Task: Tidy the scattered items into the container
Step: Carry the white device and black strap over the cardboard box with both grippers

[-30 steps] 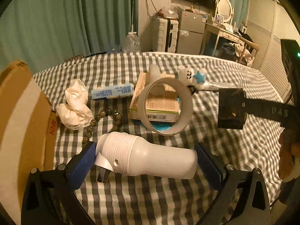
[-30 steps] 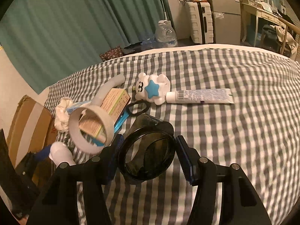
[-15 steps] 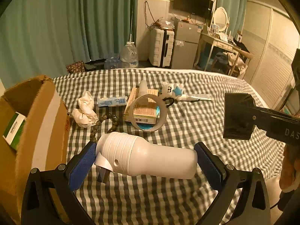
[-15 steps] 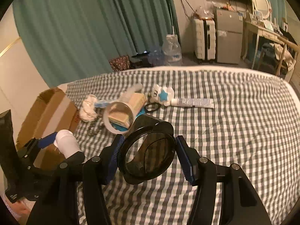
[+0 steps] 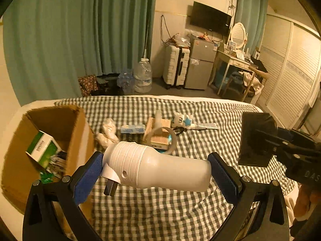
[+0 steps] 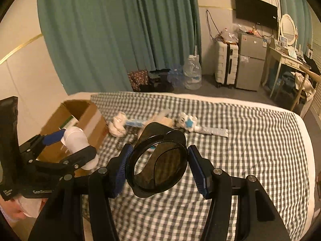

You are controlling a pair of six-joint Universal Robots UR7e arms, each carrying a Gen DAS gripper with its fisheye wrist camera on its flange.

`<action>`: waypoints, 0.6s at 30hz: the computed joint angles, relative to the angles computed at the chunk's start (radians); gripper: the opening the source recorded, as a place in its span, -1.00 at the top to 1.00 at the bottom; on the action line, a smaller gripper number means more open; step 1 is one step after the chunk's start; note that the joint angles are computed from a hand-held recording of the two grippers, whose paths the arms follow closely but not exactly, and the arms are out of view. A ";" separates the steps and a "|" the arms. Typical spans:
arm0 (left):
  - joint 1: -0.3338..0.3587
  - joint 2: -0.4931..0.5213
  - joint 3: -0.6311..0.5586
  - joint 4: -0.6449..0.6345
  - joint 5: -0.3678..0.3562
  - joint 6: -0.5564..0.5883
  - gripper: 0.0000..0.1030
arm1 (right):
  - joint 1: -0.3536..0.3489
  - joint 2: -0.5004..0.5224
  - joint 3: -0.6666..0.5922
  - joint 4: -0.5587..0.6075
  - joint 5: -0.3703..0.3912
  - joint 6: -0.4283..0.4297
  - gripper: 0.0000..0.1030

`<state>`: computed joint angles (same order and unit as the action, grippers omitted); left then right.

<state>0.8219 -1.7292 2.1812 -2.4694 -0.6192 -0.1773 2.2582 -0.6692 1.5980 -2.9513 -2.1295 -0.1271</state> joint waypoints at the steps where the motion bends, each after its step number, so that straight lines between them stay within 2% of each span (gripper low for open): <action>1: -0.005 -0.008 -0.006 0.019 0.014 0.002 -1.00 | 0.010 0.005 -0.012 0.003 0.002 -0.001 -0.09; 5: -0.025 -0.049 -0.025 0.100 0.067 -0.001 -1.00 | 0.047 0.036 -0.071 0.019 0.004 -0.013 -0.09; 9: -0.020 -0.098 -0.049 0.151 0.078 -0.014 -1.00 | 0.073 0.073 -0.130 0.039 0.021 -0.013 -0.09; 13: 0.015 -0.140 -0.083 0.181 0.077 -0.020 -1.00 | 0.091 0.129 -0.211 0.092 0.046 0.000 -0.09; 18: 0.085 -0.177 -0.110 0.155 0.106 0.041 -1.00 | 0.110 0.224 -0.339 0.163 0.089 -0.006 -0.09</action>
